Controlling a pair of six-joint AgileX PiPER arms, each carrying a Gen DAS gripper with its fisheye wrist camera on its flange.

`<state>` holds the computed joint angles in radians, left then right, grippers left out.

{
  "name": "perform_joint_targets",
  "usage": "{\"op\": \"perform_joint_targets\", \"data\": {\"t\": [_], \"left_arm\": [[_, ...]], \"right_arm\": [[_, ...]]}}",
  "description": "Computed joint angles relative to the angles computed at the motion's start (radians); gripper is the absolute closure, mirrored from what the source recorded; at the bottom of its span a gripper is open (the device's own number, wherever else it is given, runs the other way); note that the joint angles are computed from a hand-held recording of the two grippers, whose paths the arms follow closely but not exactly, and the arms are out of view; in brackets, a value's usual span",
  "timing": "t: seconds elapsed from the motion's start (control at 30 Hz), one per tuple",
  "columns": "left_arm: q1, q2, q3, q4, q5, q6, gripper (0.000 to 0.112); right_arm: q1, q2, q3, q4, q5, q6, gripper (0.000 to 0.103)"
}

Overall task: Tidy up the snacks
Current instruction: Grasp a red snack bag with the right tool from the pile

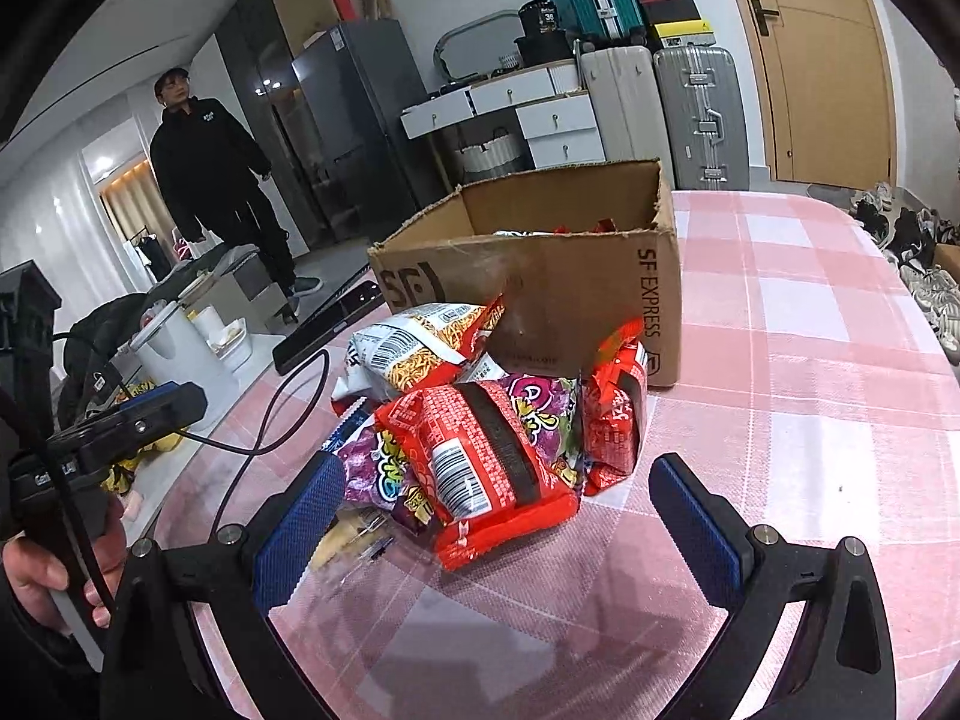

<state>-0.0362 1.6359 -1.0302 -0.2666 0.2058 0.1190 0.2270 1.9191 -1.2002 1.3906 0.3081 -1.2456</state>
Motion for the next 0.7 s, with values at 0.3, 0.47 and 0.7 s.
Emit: {"op": "perform_joint_targets", "data": {"t": [0.3, 0.47, 0.7], "left_arm": [[0.004, 0.019, -0.001, -0.085, 0.000, 0.093, 0.010], [0.007, 0.044, -0.007, -0.158, 0.006, 0.168, 0.010], [0.009, 0.071, -0.009, -0.230, 0.007, 0.242, 0.010]], "right_arm": [[0.005, 0.107, -0.130, -0.166, 0.030, 0.195, 0.000], [0.017, 0.155, -0.194, -0.281, 0.041, 0.310, 0.000], [0.025, 0.224, -0.283, -0.404, 0.062, 0.442, 0.001]]}}
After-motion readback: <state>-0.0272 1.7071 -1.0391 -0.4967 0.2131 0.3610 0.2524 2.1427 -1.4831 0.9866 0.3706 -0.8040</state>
